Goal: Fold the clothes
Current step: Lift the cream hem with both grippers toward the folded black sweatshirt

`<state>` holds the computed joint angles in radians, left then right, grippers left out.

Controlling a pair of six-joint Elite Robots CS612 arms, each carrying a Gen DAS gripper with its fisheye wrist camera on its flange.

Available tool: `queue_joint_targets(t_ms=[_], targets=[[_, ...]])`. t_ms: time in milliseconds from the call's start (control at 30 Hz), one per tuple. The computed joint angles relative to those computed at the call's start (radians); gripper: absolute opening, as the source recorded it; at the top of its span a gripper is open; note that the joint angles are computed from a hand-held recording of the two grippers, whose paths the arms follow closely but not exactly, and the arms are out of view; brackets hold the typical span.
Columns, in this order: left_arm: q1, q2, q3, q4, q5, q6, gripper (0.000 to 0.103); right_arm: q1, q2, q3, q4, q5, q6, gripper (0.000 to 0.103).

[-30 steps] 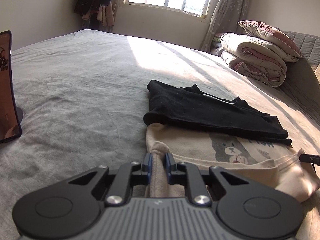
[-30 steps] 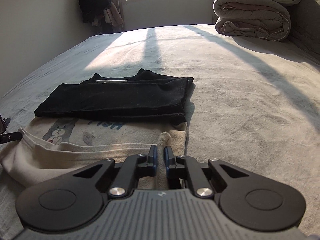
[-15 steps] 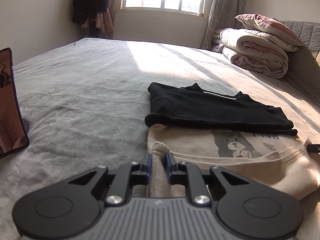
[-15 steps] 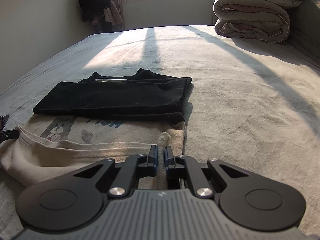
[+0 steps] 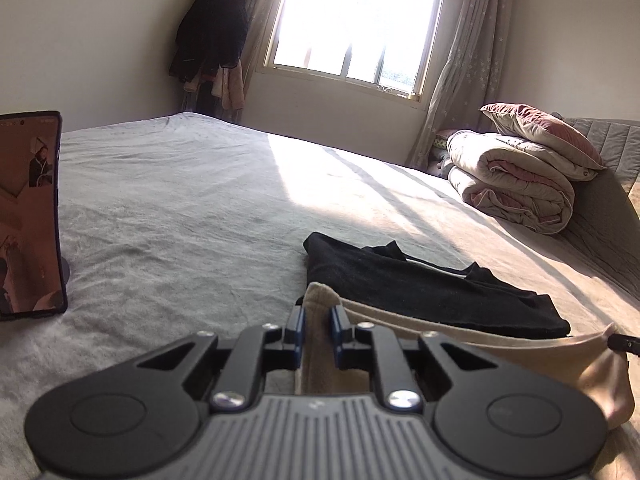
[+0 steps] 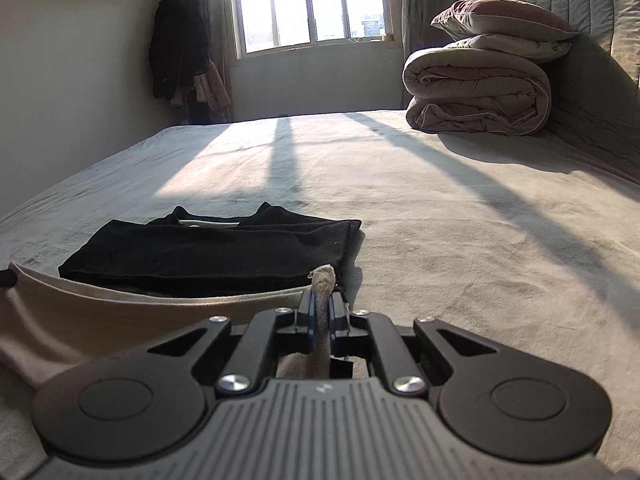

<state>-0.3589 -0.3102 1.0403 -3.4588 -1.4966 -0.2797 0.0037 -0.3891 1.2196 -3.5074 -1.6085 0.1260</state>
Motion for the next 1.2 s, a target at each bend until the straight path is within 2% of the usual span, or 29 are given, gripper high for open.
queue_joint_targets(t_ms=[167,300,400,467,533,633,667,767,867,933,967,1000,1067,1200], targets=[[0.001,0.033,-0.072,0.064,0.009,-0.022,0.014,0.002,0.03,-0.054,0.02,-0.029,0.01,0.007],[-0.005,0.056,-0.119,0.118,0.062,-0.026,0.009,0.003,0.049,-0.09,0.057,-0.052,0.015,0.007],[0.007,0.063,-0.154,0.226,0.005,-0.088,0.009,0.0,0.055,-0.099,0.1,-0.044,0.028,0.007],[0.014,0.068,-0.168,0.253,-0.03,-0.124,0.009,-0.004,0.057,-0.101,0.128,-0.032,0.039,0.007],[0.02,0.069,-0.17,0.239,-0.061,-0.145,0.016,-0.007,0.057,-0.1,0.146,-0.016,0.049,0.008],[0.026,0.07,-0.169,0.219,-0.104,-0.15,0.036,-0.013,0.049,-0.091,0.147,0.009,0.065,0.014],[0.025,0.069,-0.169,0.225,-0.112,-0.14,0.037,-0.013,0.048,-0.089,0.148,0.011,0.065,0.017],[0.022,0.067,-0.171,0.247,-0.139,-0.092,0.038,-0.014,0.043,-0.085,0.153,0.023,0.073,0.017],[0.012,0.065,-0.167,0.251,-0.111,-0.044,0.041,-0.014,0.039,-0.081,0.151,0.03,0.071,0.017],[0.004,0.064,-0.166,0.259,-0.082,-0.013,0.037,-0.014,0.039,-0.081,0.146,0.034,0.07,0.017],[0.0,0.066,-0.166,0.257,-0.057,0.004,0.021,-0.015,0.039,-0.081,0.148,0.042,0.07,0.017],[-0.005,0.067,-0.167,0.253,-0.028,0.022,0.009,-0.015,0.04,-0.081,0.148,0.038,0.069,0.01],[-0.009,0.07,-0.165,0.232,-0.002,0.029,0.009,-0.01,0.044,-0.083,0.138,0.013,0.07,0.008],[-0.014,0.074,-0.15,0.135,0.05,0.008,0.008,-0.001,0.052,-0.084,0.074,-0.038,0.063,0.007]])
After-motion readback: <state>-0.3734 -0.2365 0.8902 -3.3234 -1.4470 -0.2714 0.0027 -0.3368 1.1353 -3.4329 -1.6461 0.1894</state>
